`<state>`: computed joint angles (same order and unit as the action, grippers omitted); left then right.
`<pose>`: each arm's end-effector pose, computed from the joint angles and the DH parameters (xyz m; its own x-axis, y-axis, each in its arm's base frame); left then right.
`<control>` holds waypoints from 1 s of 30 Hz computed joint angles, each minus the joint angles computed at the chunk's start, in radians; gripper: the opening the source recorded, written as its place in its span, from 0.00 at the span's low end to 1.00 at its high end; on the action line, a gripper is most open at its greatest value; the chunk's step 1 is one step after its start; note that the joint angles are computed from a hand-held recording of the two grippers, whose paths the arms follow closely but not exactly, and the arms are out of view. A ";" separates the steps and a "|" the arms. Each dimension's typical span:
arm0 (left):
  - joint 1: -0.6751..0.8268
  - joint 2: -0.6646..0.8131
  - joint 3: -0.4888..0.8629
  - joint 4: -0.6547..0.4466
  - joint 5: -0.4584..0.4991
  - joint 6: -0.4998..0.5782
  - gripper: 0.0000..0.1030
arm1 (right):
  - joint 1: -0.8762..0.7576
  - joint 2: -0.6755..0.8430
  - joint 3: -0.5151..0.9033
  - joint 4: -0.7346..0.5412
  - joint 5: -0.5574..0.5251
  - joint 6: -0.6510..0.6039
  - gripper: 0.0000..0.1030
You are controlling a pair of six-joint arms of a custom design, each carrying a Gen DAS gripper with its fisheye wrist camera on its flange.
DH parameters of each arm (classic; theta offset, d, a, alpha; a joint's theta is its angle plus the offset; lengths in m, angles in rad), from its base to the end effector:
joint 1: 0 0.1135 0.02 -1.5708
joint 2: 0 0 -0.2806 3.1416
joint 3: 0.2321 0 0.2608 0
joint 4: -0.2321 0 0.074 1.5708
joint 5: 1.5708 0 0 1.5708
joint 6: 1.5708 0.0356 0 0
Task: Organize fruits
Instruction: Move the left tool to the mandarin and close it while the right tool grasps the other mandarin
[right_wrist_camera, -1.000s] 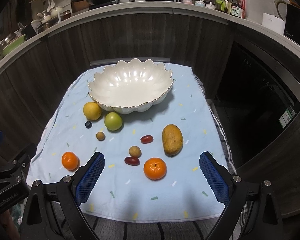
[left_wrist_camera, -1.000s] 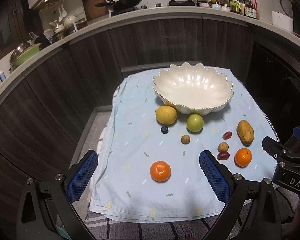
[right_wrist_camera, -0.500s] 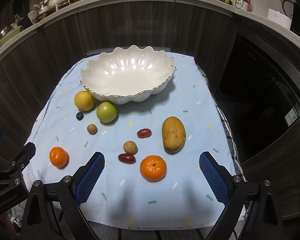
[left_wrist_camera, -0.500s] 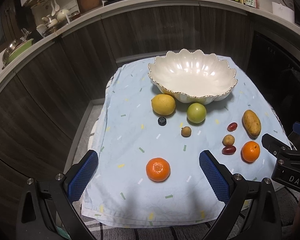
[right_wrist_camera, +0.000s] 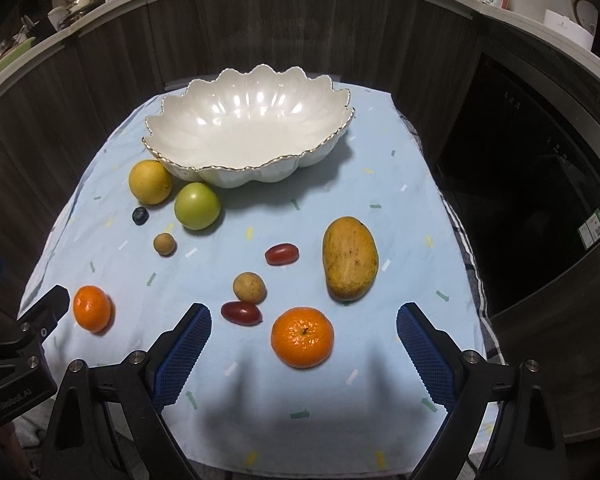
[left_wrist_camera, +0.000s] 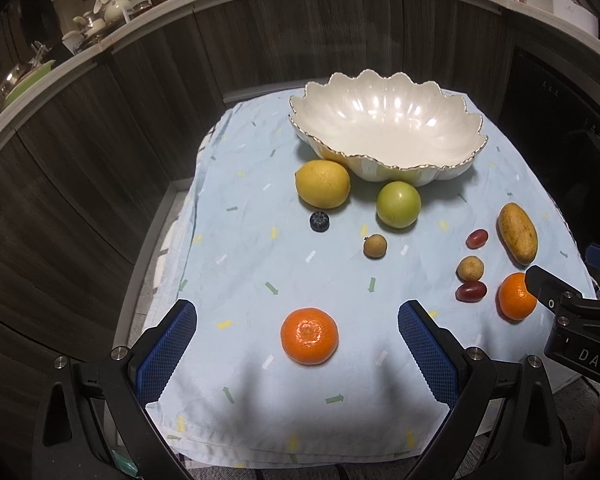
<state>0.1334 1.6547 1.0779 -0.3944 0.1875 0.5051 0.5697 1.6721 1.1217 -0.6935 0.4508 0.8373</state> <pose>0.3482 0.0400 0.2150 -0.7288 0.3819 -0.5683 0.3728 0.9175 0.1384 0.2864 0.1650 0.2106 -0.8070 0.2771 -0.5215 0.3462 0.9374 -0.0377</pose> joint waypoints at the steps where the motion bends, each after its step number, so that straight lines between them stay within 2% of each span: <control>1: -0.002 0.005 0.000 0.001 -0.001 -0.001 1.00 | -0.003 0.005 -0.001 0.004 -0.006 -0.001 0.90; 13: -0.023 0.091 0.024 -0.007 -0.029 -0.004 1.00 | -0.040 0.062 -0.011 0.038 -0.067 -0.018 0.87; 30: -0.046 0.222 0.088 -0.054 -0.074 -0.016 0.93 | -0.076 0.160 0.024 0.031 -0.172 -0.036 0.73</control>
<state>0.0872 1.8764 1.1661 -0.4489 0.1139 0.4891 0.4942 1.8323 1.1454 -0.6620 0.2785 0.8016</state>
